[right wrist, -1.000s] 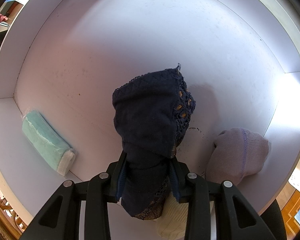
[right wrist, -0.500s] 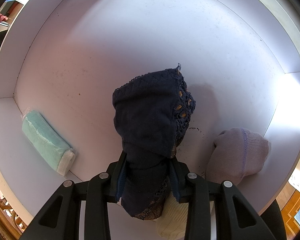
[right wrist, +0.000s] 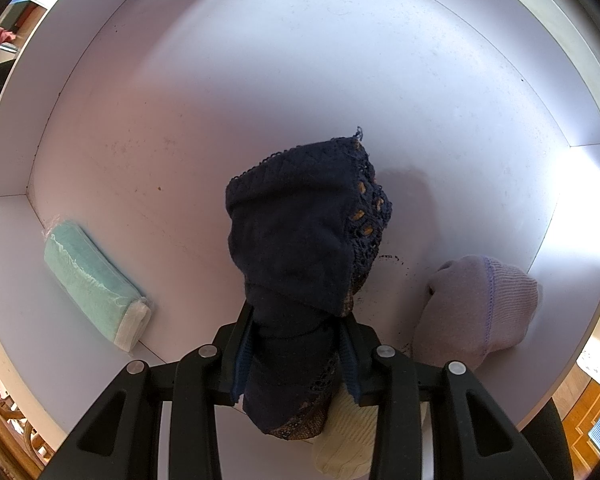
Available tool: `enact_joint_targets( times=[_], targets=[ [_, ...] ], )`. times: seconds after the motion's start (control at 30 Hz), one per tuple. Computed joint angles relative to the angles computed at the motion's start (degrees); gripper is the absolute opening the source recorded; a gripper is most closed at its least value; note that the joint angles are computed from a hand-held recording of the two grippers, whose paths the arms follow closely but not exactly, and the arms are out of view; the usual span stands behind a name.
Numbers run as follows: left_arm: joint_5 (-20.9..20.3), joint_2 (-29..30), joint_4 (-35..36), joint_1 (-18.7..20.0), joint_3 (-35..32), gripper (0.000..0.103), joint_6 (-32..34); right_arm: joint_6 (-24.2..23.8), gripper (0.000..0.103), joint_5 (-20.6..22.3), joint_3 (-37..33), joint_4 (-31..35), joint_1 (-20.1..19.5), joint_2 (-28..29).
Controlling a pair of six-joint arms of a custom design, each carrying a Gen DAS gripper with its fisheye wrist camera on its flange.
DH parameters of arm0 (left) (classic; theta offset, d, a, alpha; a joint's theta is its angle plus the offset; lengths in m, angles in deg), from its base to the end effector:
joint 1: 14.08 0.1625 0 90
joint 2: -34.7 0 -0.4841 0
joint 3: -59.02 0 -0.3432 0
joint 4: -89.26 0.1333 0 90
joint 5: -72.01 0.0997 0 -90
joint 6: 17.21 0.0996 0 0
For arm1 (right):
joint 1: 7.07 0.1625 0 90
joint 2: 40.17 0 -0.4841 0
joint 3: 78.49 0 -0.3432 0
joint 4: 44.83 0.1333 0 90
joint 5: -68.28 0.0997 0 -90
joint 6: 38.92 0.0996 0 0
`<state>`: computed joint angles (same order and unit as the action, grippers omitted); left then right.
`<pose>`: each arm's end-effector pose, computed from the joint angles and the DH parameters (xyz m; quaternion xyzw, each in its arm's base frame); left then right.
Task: Organize soft objects
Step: 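Move the left gripper back into the shelf toward the mint green rolled cloth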
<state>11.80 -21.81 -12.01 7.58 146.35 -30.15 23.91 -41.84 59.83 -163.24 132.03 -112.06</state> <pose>-0.5152 -0.4013 0.2756 0.4813 0.8229 -0.0405 0.2991 0.2981 -0.1272 0.1730 -0.0548 -0.9311 -0.0426 0.3582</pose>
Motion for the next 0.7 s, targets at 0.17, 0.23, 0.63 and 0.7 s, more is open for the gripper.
enact_joint_targets(
  times=[0.17,0.23,0.63,0.7],
  targets=[
    [2.2,1.1,2.4,-0.2,0.1,0.020,-0.6,0.1,0.038,0.1,0.2,-0.4,0.0,0.0],
    [2.4,1.0,1.7,-0.2,0.5,0.020,-1.7,0.1,0.038,0.1,0.2,-0.4,0.0,-0.1],
    [-2.0,-9.1,-21.7,-4.2,13.3,0.068,-2.4,-0.2,0.038,0.1,0.2,-0.2,0.0,-0.1],
    [-5.5,-10.3,-22.8,-4.5,14.8,0.068,-1.7,-0.2,0.038,0.1,0.2,-0.1,0.1,-0.1]
  ],
)
